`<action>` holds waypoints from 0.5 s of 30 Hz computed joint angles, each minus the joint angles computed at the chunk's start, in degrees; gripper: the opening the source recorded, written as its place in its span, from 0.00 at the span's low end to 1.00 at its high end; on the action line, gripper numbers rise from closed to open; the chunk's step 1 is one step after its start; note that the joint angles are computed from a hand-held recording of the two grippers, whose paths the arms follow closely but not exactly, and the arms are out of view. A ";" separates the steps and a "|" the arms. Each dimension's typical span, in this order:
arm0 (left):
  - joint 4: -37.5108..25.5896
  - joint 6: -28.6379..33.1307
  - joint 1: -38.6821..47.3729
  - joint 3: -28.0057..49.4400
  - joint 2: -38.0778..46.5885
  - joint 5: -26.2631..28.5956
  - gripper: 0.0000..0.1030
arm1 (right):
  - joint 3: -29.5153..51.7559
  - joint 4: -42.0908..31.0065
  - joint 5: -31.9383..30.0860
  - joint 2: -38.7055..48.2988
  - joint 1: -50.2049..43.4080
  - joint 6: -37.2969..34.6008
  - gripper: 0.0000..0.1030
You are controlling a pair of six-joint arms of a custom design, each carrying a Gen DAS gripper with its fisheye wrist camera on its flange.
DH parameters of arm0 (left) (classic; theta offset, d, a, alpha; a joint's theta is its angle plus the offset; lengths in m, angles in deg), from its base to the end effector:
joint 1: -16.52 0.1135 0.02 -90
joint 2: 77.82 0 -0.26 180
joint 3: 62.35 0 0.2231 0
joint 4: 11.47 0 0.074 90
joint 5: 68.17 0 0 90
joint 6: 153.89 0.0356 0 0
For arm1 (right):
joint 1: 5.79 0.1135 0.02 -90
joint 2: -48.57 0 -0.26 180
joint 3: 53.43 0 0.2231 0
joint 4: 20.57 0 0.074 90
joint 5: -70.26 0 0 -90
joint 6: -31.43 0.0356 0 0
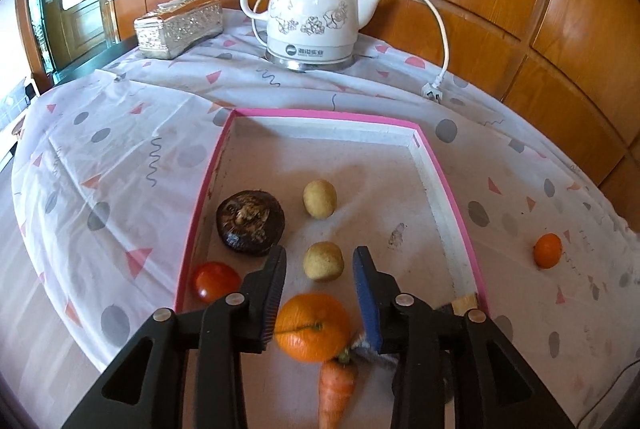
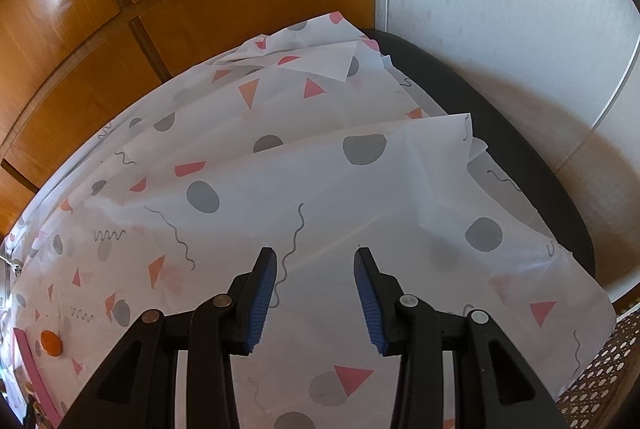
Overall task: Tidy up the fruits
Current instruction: 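Carry the yellow fruit into the pink tray and open the left tool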
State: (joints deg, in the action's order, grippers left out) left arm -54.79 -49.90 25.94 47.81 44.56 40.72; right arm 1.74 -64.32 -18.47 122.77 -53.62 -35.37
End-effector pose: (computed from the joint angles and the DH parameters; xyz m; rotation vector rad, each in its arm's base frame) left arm 0.4342 0.0604 0.1971 0.2266 2.4718 -0.2478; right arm 0.1406 -0.1564 0.1935 1.5611 2.1749 -0.1672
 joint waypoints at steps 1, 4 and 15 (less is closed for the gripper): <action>0.58 0.23 0.47 -1.52 -1.22 0.69 0.38 | 0.02 -0.03 0.13 0.02 0.00 0.02 0.39; 2.14 1.06 1.66 -5.42 -4.36 2.23 0.43 | 0.10 -0.12 0.26 0.10 0.26 0.01 0.39; 4.16 5.70 5.27 -13.68 -10.30 4.62 0.49 | 0.53 1.34 0.87 0.95 10.64 -2.94 0.39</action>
